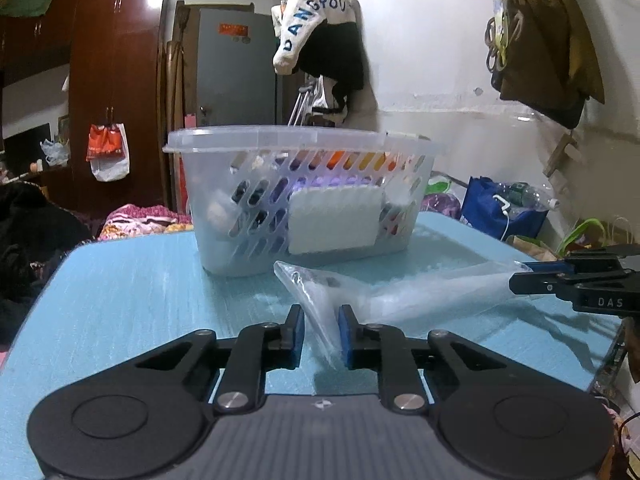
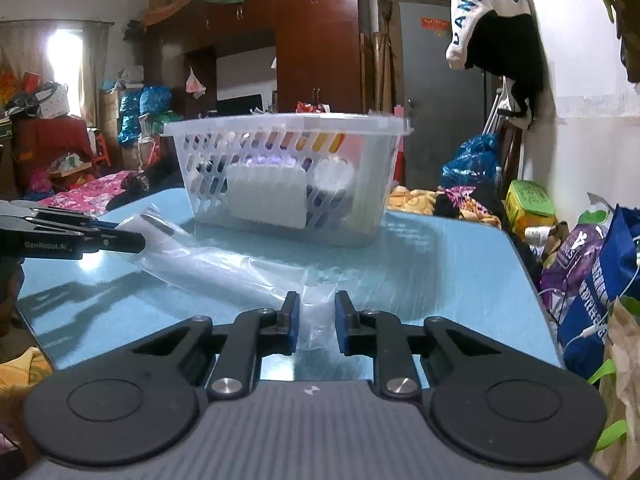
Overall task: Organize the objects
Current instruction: 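Carry the plastic bag over the basket and open both grippers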
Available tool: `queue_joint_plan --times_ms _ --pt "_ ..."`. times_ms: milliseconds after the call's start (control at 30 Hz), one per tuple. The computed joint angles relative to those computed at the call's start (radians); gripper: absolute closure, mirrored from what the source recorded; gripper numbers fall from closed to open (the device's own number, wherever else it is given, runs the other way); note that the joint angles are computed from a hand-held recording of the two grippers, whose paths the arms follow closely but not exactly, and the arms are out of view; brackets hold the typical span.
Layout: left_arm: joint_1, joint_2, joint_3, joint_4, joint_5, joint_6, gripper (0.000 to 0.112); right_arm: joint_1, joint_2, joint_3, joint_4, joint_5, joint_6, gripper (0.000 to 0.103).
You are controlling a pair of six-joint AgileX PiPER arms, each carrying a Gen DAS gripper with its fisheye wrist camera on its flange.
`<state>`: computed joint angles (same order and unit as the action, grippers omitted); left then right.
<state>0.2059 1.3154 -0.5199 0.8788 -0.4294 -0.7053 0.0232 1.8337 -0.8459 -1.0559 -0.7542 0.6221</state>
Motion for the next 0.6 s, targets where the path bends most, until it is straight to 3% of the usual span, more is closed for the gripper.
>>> queue_joint_plan --times_ms 333,600 --pt "0.036 -0.116 -0.072 0.248 0.017 -0.263 0.091 0.003 -0.094 -0.054 -0.090 0.014 0.113 0.085" --pt "-0.009 -0.132 -0.301 0.520 0.133 -0.562 0.091 0.062 -0.129 -0.262 -0.185 0.114 0.295 0.087"
